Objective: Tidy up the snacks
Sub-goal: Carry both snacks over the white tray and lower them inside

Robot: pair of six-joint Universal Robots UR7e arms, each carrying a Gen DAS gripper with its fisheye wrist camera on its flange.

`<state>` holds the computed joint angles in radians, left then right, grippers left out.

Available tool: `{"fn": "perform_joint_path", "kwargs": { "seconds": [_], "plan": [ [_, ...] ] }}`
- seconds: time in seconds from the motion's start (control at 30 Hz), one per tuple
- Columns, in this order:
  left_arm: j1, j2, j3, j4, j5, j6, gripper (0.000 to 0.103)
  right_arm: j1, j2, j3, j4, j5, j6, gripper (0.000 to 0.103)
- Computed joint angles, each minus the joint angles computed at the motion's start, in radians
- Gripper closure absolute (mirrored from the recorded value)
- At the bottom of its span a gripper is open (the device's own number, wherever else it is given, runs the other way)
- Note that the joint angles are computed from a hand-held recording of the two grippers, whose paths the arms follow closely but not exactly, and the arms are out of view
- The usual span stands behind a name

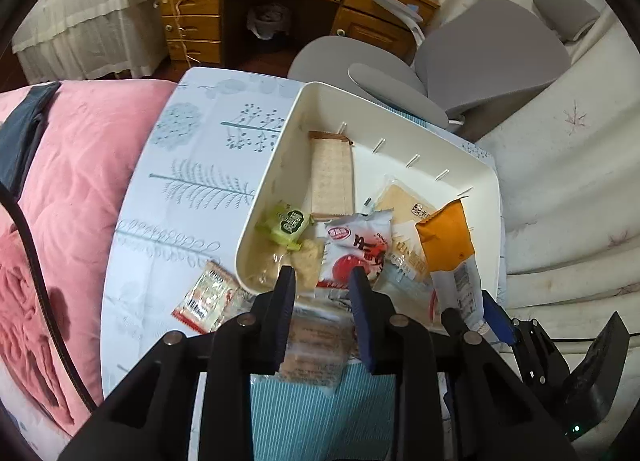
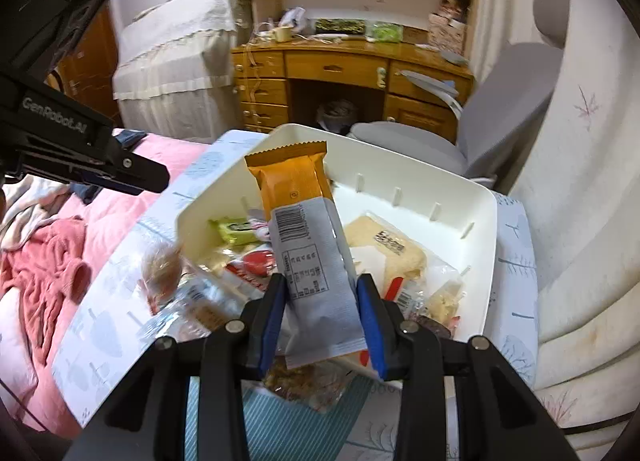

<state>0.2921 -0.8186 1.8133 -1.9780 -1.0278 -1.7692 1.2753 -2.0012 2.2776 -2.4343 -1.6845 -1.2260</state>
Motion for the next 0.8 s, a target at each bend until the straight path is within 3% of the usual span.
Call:
{"fn": "perform_joint_path", "kwargs": {
  "seconds": [0.43,0.8],
  "plan": [
    [0.036,-0.007,0.043,-0.088,-0.037,0.063,0.077,0.015,0.106,-0.007,-0.103,-0.110,0.127,0.063],
    [-0.016,-0.004,0.035,-0.043,-0.048,-0.020,0.076,-0.014,0.055,-0.055,0.044,-0.087,0.195,0.055]
  ]
}}
